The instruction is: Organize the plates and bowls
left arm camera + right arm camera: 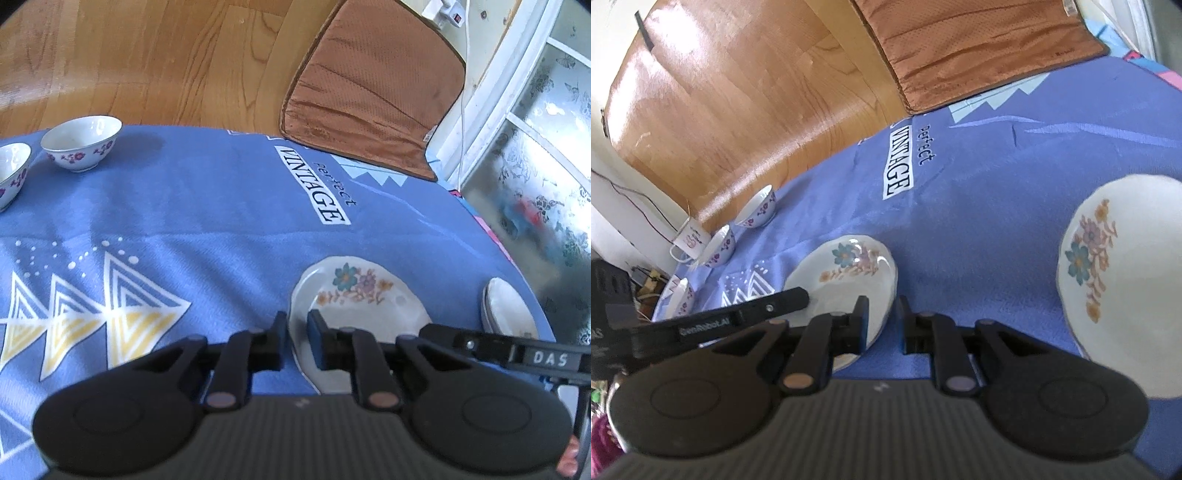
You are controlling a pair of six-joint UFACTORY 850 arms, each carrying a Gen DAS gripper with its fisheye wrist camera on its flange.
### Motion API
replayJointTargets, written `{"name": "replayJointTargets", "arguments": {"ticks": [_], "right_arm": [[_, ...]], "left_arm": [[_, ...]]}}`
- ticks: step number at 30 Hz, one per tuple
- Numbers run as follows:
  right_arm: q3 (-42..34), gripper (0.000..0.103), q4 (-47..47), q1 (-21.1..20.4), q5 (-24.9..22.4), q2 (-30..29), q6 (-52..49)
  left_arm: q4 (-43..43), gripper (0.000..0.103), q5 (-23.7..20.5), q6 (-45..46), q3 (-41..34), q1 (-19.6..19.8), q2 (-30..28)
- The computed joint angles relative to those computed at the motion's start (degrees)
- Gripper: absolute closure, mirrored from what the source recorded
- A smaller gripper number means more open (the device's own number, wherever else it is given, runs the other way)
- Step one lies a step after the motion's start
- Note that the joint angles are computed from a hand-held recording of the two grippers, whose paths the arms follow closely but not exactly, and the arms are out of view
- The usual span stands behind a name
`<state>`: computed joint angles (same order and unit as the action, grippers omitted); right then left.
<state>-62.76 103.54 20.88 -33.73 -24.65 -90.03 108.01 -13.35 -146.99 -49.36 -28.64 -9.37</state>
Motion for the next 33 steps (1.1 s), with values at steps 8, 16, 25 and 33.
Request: {"name": "replayJointTargets", "arguments": {"ticks": [8, 16, 25, 33], "right_arm": [[3.1, 0.091, 5.4, 0.1, -1.1, 2.9, -7.7], [5.9, 0.091, 10.7, -0.5, -2.5, 5.3, -13.4], [9.5, 0.091, 16.0, -4.2, -3.3, 8.3, -17.2], [12.5, 0.091, 20.6, -8.7, -2.9, 10.7, -20.6]], "left_arm": [[5.3, 0.093, -3.2, -7.9, 3.1, -1.3, 4.8], [2.8, 0.093, -4.1, -5.2, 1.9, -2.8, 5.0], [1.2, 0.093, -1.7, 0.3, -6.2, -4.8, -0.8], [-6.5, 0.092, 0.9, 12.2, -16.3, -7.6, -8.4]]}}
